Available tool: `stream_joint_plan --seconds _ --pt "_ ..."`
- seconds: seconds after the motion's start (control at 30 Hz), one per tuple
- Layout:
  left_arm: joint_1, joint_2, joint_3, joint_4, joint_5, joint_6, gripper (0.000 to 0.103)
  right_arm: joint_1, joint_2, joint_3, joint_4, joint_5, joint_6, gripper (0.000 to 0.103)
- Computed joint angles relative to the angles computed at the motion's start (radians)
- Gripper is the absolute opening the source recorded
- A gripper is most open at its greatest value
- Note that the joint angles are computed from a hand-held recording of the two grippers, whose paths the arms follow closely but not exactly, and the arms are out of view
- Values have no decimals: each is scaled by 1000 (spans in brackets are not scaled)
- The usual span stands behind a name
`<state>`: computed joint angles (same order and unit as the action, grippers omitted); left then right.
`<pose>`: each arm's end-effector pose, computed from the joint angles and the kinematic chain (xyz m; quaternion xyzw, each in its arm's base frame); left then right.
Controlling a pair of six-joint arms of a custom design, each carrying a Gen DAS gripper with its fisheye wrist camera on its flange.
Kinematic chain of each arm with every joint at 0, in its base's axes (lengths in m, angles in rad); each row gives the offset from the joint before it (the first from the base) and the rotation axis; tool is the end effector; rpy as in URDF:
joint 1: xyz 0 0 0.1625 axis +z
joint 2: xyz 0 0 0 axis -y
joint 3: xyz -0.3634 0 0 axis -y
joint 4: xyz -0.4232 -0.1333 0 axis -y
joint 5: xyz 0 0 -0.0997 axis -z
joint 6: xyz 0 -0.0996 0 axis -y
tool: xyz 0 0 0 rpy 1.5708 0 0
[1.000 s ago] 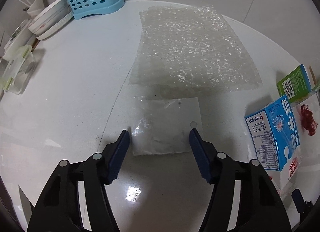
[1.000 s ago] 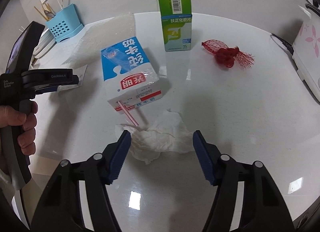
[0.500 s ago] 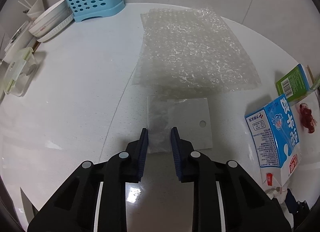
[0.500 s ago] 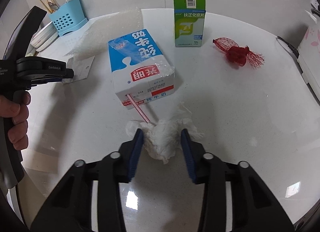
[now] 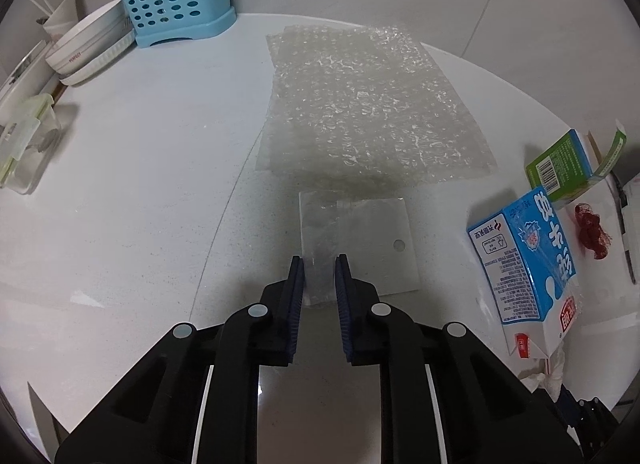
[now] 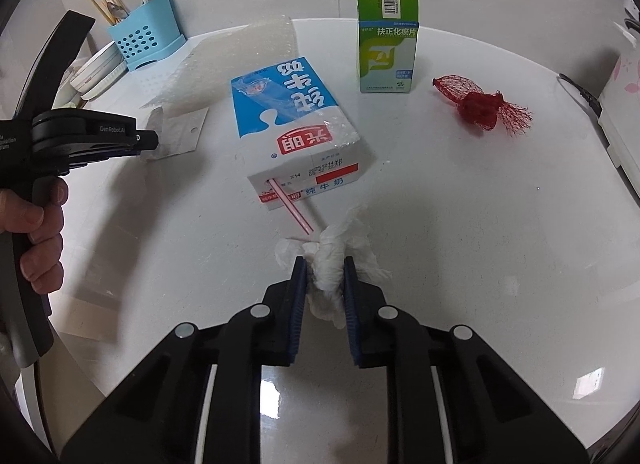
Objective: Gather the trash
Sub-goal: 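Grasp the white tissue with the right gripper while the left gripper grasps the clear plastic bag, then carry the tissue and plastic bag with both grippers down over the wastebasket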
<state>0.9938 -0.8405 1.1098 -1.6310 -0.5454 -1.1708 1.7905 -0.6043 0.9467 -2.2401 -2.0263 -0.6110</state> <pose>-0.2190 -0.7370 0.2494 -0.2046 0.8437 -0.3157 0.3829 0.2662 -0.7816 0.1742 0.3542 -0.8943 0.1122 0.2493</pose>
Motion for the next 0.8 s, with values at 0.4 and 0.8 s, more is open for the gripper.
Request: stream_joint_plan --seconds 0.4,0.8 --pt "-15 -79 112 -133 -4 50 10 -7 -37 44 -19 8 6 17" --pt "-55 -150 201 -206 16 67 8 -7 -64 69 -32 18 0 17"
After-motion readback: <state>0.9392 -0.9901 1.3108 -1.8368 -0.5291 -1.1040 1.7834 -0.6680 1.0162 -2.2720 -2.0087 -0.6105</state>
